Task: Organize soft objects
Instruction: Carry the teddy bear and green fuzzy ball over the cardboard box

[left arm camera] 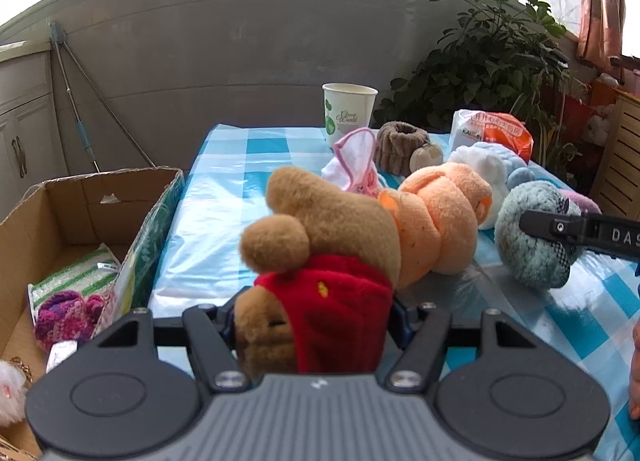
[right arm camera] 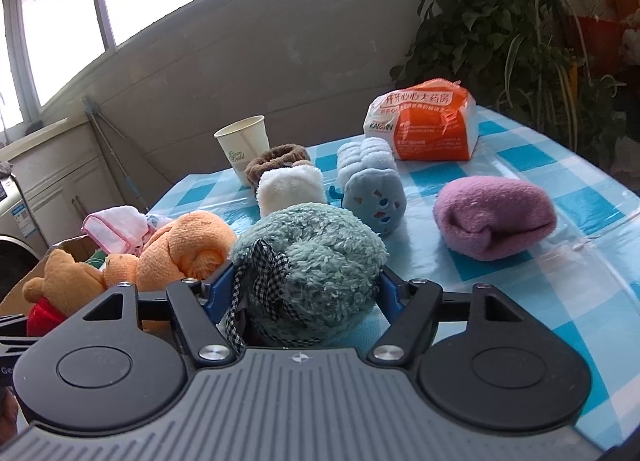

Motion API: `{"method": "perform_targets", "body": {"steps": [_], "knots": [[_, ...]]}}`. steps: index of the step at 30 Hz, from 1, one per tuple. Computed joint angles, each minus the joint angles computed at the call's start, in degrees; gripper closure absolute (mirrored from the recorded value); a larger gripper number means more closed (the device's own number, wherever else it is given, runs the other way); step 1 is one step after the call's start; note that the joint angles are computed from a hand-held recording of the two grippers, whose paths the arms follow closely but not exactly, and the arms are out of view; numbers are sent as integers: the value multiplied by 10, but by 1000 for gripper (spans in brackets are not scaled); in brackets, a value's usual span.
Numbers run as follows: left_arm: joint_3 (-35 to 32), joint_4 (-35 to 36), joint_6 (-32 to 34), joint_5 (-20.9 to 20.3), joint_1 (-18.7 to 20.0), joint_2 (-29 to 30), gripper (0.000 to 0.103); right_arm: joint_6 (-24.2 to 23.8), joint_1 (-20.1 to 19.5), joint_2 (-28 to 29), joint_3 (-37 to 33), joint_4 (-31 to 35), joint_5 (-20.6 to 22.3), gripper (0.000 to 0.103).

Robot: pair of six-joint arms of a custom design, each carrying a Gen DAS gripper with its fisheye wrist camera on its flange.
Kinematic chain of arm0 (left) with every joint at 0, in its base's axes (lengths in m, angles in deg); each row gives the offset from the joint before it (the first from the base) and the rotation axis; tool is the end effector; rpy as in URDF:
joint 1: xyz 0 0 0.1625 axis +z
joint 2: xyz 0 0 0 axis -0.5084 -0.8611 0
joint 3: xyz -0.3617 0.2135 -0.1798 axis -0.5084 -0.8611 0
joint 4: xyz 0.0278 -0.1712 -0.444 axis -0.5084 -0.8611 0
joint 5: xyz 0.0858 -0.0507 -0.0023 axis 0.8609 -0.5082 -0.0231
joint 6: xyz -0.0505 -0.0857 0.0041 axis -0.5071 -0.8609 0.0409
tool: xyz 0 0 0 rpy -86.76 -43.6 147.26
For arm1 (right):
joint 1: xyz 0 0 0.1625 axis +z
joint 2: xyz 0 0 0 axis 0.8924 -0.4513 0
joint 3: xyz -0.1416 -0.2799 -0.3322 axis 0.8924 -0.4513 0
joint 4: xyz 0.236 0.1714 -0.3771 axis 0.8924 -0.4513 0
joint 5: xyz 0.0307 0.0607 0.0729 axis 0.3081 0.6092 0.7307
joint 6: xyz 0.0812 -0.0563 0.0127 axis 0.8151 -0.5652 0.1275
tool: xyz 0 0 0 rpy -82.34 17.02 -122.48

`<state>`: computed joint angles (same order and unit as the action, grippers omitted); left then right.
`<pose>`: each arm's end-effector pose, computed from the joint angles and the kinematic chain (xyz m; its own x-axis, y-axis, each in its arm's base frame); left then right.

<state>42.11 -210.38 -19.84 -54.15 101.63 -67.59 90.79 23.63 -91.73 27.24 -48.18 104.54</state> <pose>0.0026 -0.5728 0.0725 -0.7484 0.0906 -0.6570 0.5941 0.5319 -0.6034 0.0930 -0.6069 -0.0422 -0.8755 -0.1016 0.4724 -0.4689 0.4142 -0.7801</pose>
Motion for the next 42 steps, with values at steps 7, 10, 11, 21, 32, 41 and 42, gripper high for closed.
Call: {"method": "perform_targets", "body": {"steps": [7,10,11,21,32,41,42], "knots": [[7,-26,-5,-15,-1,-6,37,4,5,-10,31,-36,14,15],[9,-42,-2,-18,-1,-9,37,-6,13,-14,42,-54,27,15],[10,-47,-1,-19,-1,-10,37,-10,16,-16,45,-60,30,15],[22,-92,6,-26,0,-29,37,-35,51,-24,57,-78,40,15],[31,-132,14,-30,9,-54,37,-64,97,-15,46,-70,30,15],[26,-152,0,-21,32,-82,36,-83,136,15,3,-25,-4,15],[25,-156,-2,-19,35,-85,36,-85,141,21,-5,-17,-8,15]]}}
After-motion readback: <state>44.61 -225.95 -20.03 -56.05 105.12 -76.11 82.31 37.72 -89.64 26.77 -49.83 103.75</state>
